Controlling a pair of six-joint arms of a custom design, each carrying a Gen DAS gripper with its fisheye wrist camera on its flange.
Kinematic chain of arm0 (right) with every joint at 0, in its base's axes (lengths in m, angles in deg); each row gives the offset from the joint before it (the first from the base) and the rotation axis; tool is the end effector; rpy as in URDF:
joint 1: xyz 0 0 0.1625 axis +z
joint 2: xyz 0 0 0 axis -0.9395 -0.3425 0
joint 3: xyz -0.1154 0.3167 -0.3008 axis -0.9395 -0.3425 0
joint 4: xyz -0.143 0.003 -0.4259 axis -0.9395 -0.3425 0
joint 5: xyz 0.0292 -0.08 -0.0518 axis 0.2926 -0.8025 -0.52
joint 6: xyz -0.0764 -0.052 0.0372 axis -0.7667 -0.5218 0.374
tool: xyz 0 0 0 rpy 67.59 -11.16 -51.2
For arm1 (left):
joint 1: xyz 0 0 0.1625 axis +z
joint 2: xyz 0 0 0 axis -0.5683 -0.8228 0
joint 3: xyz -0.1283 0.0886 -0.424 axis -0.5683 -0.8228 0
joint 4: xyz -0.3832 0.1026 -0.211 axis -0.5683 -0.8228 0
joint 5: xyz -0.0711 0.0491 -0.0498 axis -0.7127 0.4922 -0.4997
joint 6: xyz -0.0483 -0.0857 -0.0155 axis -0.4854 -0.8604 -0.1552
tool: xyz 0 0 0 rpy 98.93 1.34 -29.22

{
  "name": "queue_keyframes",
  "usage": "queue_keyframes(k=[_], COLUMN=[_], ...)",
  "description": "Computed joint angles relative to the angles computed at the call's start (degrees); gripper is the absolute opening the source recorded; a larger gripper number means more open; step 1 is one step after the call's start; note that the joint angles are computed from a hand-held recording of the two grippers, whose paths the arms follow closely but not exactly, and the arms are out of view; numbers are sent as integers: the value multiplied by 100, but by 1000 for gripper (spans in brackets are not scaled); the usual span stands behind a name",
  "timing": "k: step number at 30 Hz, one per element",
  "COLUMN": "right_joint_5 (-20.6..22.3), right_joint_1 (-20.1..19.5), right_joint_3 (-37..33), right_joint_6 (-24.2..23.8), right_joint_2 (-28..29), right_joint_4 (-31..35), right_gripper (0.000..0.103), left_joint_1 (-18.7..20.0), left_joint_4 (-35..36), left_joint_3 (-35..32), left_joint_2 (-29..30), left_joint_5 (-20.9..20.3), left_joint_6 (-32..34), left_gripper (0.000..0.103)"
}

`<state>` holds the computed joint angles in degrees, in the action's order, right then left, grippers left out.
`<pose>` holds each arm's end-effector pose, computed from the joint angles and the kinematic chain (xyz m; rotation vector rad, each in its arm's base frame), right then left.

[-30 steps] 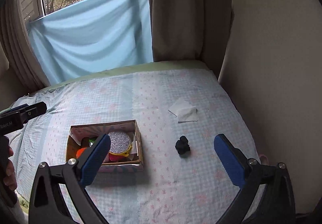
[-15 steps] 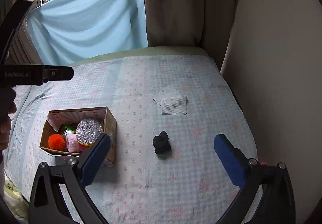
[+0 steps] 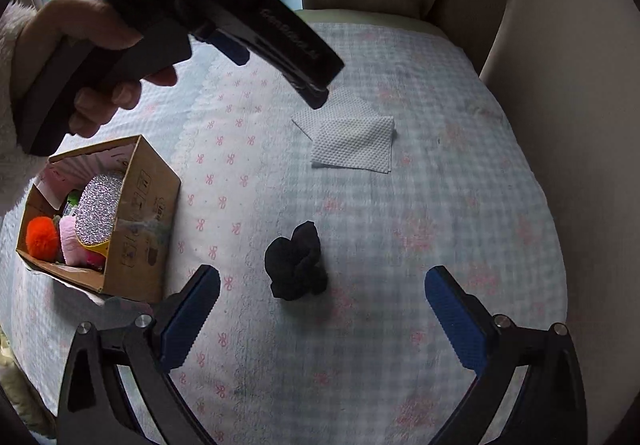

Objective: Organize soft objects
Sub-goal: 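Grasp the white tissue with the left tool while the right tool grasps the black scrunchie, then lift and carry the tissue and scrunchie over the box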

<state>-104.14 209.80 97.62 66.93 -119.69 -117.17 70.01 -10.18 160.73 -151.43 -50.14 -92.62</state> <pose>0.3412 -0.1976 0.1375 0.6410 -2.3759 0.3702 -0.2576 -0.4066 0.2166 0.5907 2.3616 0.0010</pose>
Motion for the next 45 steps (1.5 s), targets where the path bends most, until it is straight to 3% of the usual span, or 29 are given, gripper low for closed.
queue_keyframes(k=[4, 10, 14, 17, 18, 20, 22, 24, 34, 45], right_joint_5=[90, 217, 283, 144, 140, 103, 107, 112, 69, -124], right_joint_1=[-355, -755, -917, -838, -821, -799, -800, -800, -786, -48], right_joint_3=[250, 443, 498, 493, 486, 469, 466, 460, 394, -20], right_joint_6=[-315, -609, -717, -781, -806, -812, -807, -783, -765, -165], right_joint_2=[537, 1129, 1353, 1437, 1440, 1465, 1456, 1424, 1314, 600], right_joint_4=[-906, -1725, -1957, -2046, -2052, -2049, -2079, -2067, -2019, -683], right_gripper=[102, 89, 64, 45, 33, 29, 26, 25, 22, 20], left_joint_1=[493, 882, 836, 812, 798, 726, 677, 661, 495, -140], left_joint_4=[-757, -1461, -1957, -2158, -2204, -2217, -2185, -2126, -1843, -780], left_joint_3=[128, 206, 375, 434, 418, 402, 357, 305, 174, -8], left_joint_2=[591, 1123, 1113, 1081, 1076, 1023, 999, 999, 880, -34], left_joint_5=[43, 162, 246, 157, 97, 48, -15, -141, -155, -87], left_joint_6=[661, 1338, 1756, 2020, 2118, 2262, 2338, 2333, 1968, 1062], left_gripper=[103, 103, 103, 94, 84, 65, 31, 13, 10, 10])
